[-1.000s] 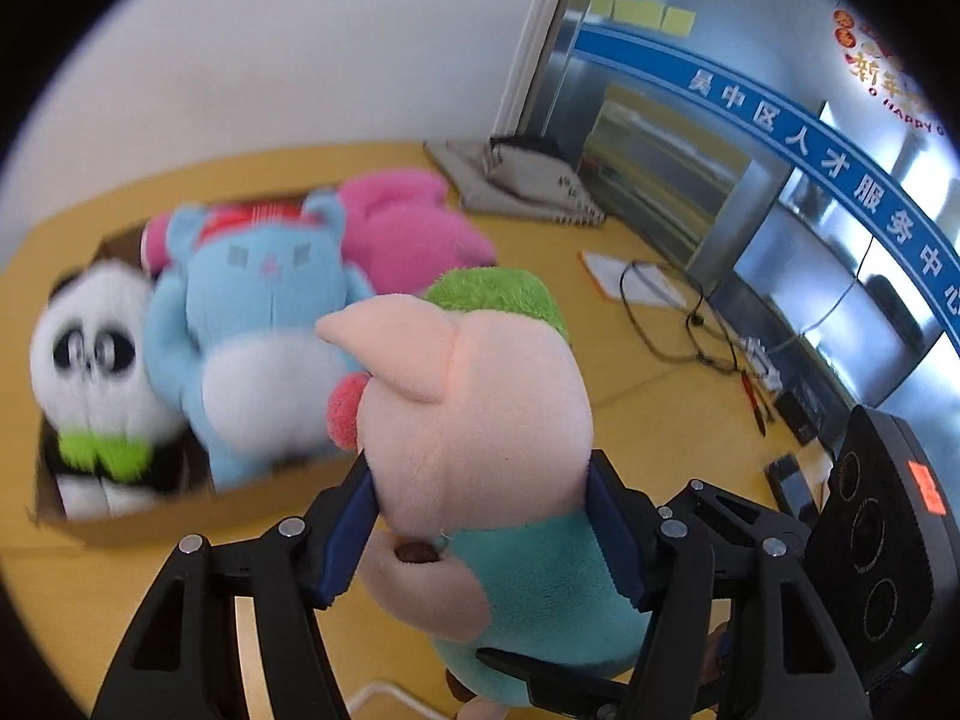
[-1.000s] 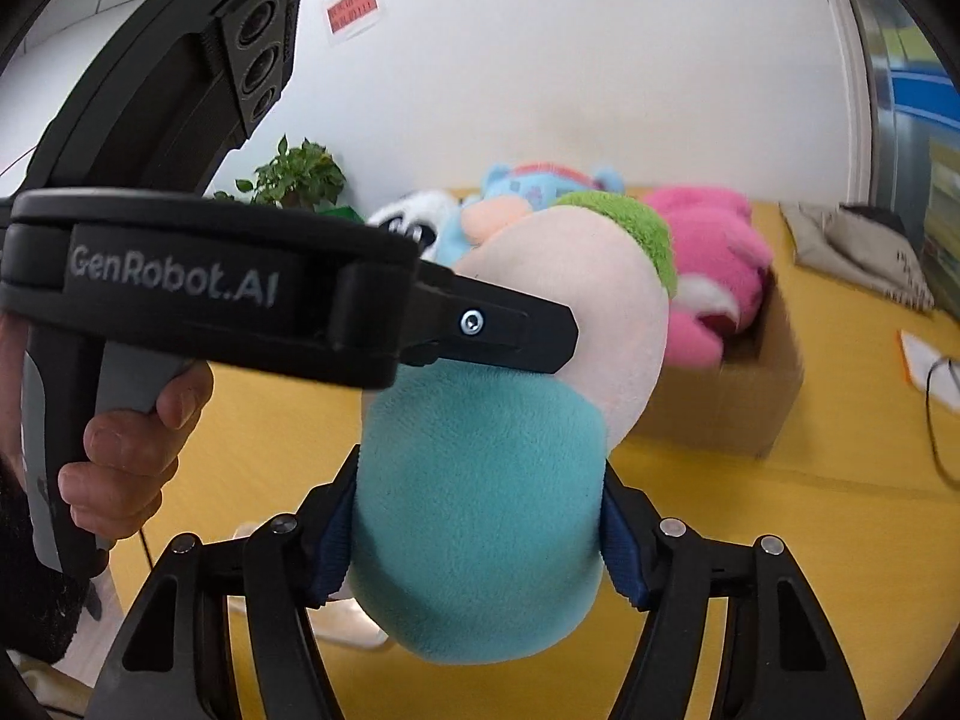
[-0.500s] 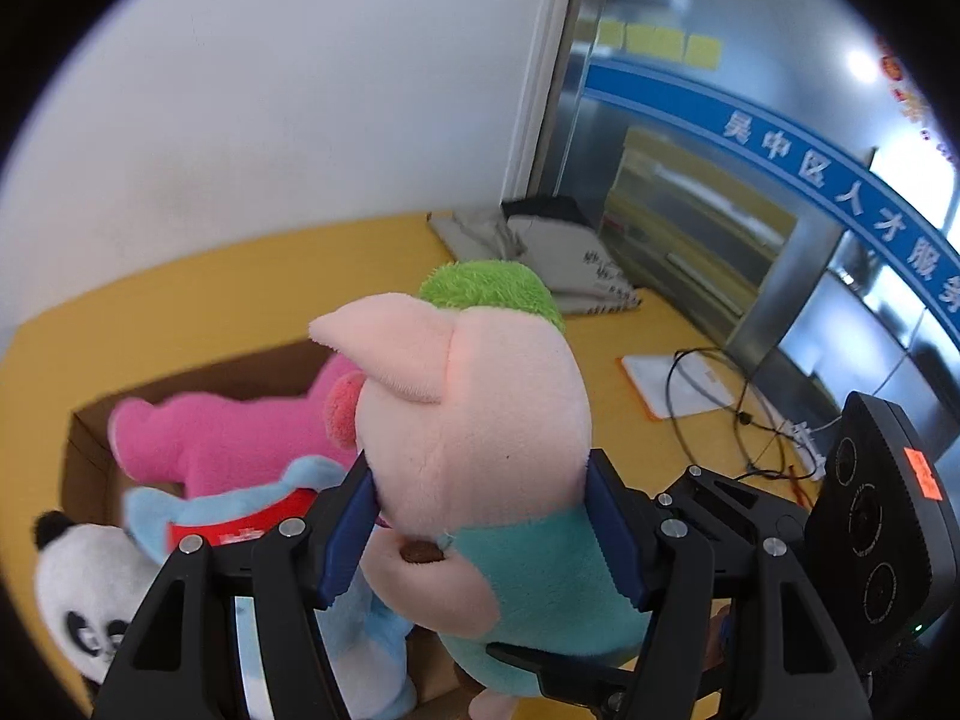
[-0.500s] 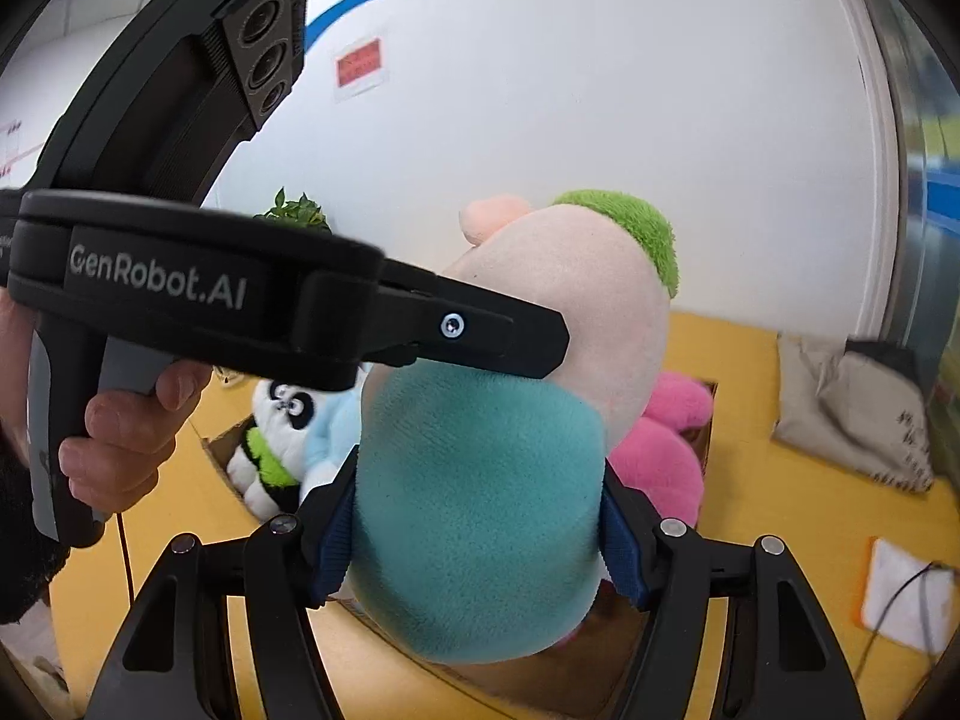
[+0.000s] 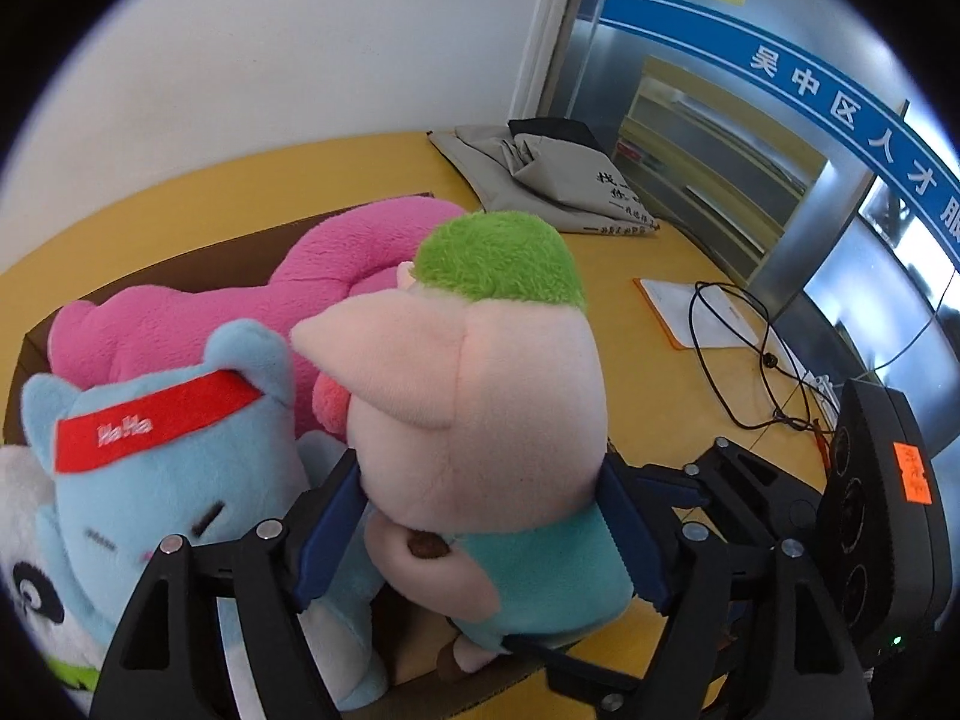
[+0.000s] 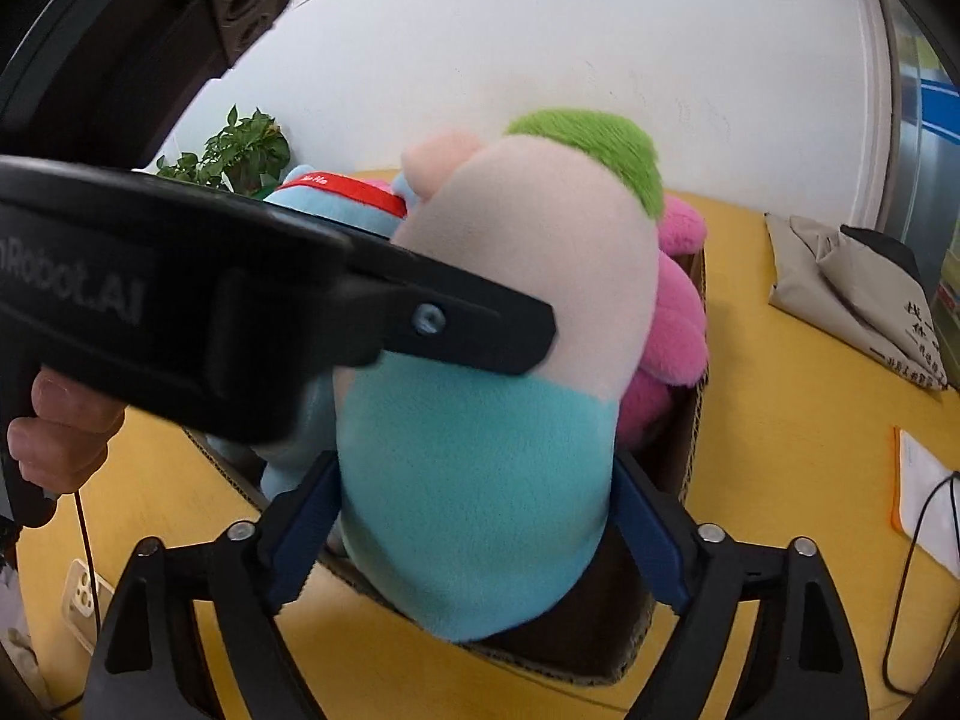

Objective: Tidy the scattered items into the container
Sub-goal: 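Open both grippers to drop the pig beside the blue cat, then move both grippers down to the clear white-rimmed phone case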

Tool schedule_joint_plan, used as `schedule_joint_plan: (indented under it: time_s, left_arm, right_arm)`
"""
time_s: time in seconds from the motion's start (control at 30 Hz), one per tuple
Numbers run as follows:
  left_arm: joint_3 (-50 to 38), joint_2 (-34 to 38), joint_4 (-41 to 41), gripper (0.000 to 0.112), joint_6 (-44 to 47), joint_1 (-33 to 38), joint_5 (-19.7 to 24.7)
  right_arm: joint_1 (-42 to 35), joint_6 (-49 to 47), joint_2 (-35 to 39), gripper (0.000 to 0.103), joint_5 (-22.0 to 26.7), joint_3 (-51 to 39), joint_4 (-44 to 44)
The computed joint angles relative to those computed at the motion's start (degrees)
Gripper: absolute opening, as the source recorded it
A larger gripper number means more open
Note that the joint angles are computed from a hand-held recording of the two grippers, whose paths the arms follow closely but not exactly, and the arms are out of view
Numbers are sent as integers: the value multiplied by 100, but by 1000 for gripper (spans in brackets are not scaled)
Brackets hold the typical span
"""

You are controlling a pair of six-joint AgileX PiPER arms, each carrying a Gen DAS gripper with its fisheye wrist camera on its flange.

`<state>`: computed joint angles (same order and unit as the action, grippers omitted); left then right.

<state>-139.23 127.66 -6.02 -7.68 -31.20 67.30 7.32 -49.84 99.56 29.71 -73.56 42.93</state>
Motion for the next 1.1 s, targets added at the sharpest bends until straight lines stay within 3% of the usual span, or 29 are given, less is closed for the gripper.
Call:
schedule_joint_plan:
  time_s: [0.2, 0.4, 0.53, 0.67, 0.83, 0.97, 1.1]
  left_arm:
    - [2899, -2061, 638, 77, -331, -102, -1406]
    - [5311, -4264, 1773, 78, -1399, -428, -2217]
    - [6410, -5341, 2891, 78, -2577, -941, -2208]
    - [7168, -6026, 4084, 78, -3907, -1740, -1743]
    - [7857, -6712, 4473, 78, -4655, -2250, -1579]
    - [8178, -7052, 4631, 78, -4955, -2437, -1476]
    - [8387, -7243, 4489, 78, -4986, -2334, -1604]
  right_arm:
    - [1, 646, -1056, 99, -440, 881, -391]
    - [685, 4081, -2464, 103, -640, 1679, -2967]
    - [1316, 6373, -2932, 103, -520, 1886, -4787]
    - [2329, 8664, -3366, 103, 60, 2053, -6654]
    - [4203, 11529, -3542, 103, 1412, 2045, -8992]
    - [5342, 12382, -3528, 103, 2374, 1998, -9676]
    - [5888, 12552, -3378, 103, 2999, 1882, -9834]
